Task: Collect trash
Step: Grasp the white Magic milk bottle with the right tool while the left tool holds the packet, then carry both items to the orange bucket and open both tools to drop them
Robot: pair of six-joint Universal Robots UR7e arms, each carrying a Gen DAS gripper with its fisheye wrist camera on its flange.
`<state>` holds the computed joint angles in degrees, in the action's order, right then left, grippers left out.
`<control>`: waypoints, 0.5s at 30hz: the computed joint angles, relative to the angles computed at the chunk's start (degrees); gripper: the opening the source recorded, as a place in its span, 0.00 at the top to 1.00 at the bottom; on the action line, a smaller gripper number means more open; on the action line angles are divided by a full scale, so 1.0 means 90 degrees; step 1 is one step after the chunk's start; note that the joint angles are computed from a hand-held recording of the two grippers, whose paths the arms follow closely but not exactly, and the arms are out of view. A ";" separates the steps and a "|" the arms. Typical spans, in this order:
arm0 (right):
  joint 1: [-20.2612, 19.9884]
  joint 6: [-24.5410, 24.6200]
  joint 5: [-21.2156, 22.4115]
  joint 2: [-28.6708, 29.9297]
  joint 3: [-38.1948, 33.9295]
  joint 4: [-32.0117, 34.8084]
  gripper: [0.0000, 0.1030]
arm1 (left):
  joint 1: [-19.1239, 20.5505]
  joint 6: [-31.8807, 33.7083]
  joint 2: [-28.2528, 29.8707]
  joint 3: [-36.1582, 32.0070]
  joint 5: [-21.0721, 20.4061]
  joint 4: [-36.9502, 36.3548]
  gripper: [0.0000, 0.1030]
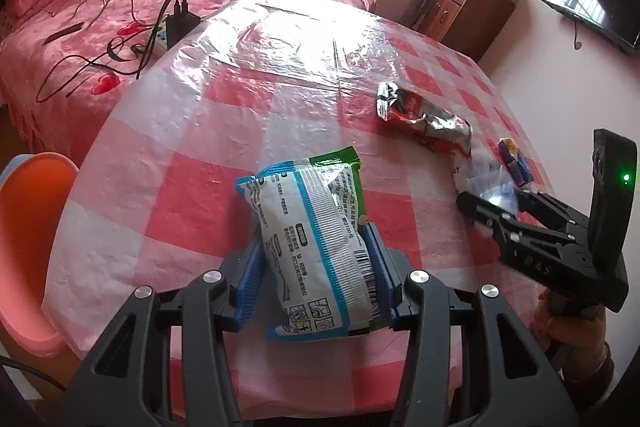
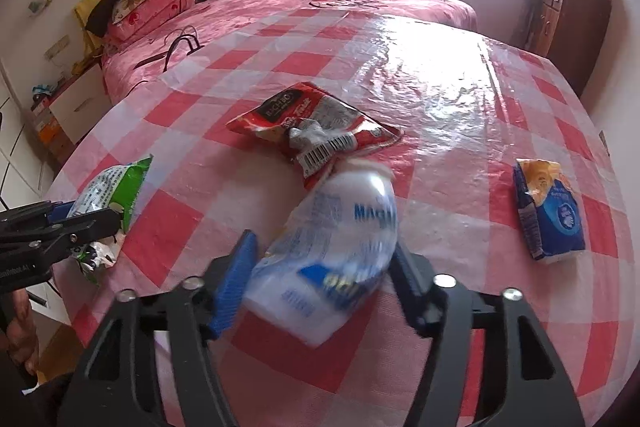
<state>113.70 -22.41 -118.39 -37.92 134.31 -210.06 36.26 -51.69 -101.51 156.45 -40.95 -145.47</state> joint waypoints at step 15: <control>0.0029 0.0217 0.0352 -0.0285 0.0324 -0.0144 0.57 | -0.0014 -0.0022 -0.0556 0.0201 -0.0169 -0.0008 0.52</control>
<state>113.96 -20.46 -115.23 -40.48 137.23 -211.36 36.14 -51.89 -106.52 158.26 -42.47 -145.54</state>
